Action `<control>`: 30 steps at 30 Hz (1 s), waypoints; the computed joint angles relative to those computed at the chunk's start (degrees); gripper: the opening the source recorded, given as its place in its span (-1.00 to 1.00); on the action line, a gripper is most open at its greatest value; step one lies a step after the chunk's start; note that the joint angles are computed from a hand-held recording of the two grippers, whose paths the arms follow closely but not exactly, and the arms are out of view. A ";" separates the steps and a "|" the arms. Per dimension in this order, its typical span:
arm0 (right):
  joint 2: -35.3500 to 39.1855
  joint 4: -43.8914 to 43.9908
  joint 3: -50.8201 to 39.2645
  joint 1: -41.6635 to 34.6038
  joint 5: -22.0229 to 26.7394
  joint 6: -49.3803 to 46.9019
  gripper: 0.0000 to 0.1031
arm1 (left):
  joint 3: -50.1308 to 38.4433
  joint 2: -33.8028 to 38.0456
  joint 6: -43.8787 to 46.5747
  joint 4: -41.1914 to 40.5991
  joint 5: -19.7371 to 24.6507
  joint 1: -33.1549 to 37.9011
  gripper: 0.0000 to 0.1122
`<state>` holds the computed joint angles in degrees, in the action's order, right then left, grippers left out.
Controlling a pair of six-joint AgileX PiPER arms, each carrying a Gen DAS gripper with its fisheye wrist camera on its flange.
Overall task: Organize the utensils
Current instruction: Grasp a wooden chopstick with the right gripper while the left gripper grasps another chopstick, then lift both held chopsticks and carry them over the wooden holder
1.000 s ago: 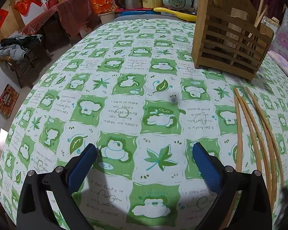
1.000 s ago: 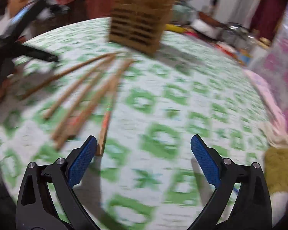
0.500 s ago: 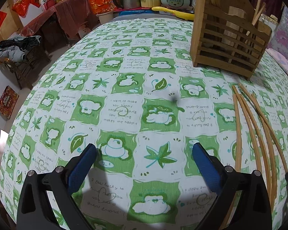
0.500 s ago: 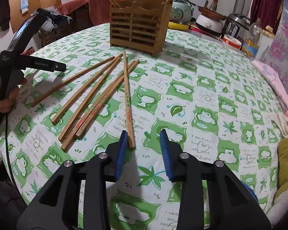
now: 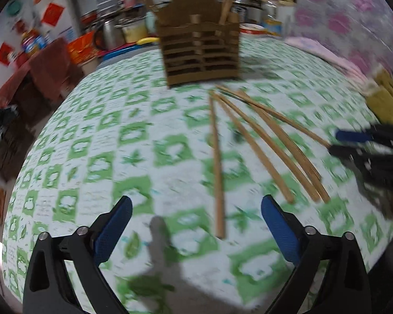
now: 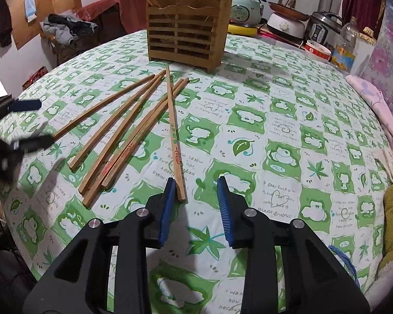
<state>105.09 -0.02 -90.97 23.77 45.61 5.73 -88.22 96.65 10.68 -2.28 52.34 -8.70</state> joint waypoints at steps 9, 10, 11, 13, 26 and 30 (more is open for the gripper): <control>0.17 0.39 -0.42 0.12 0.33 -0.60 -0.35 | 3.27 -0.73 1.55 -5.15 -1.77 1.33 -0.71; 0.28 0.46 -0.43 0.11 0.28 -0.74 -0.35 | 3.09 -0.55 0.90 -4.88 -1.93 1.22 -0.73; 0.58 0.17 -0.82 0.24 0.47 -0.62 -0.35 | 3.06 -0.52 0.67 -4.91 -2.07 1.18 -0.75; 0.62 0.31 -0.83 0.38 0.47 -0.88 -0.41 | 3.18 -0.37 -0.06 -4.66 -2.75 0.96 -0.75; -4.44 -0.77 5.85 0.59 -7.48 1.71 -0.88 | 2.00 -1.75 -2.23 -4.95 -2.08 2.32 -0.90; -6.82 -4.31 8.00 1.24 -11.11 5.98 -0.88 | -0.56 -2.83 -2.71 -4.48 -0.24 3.08 -0.90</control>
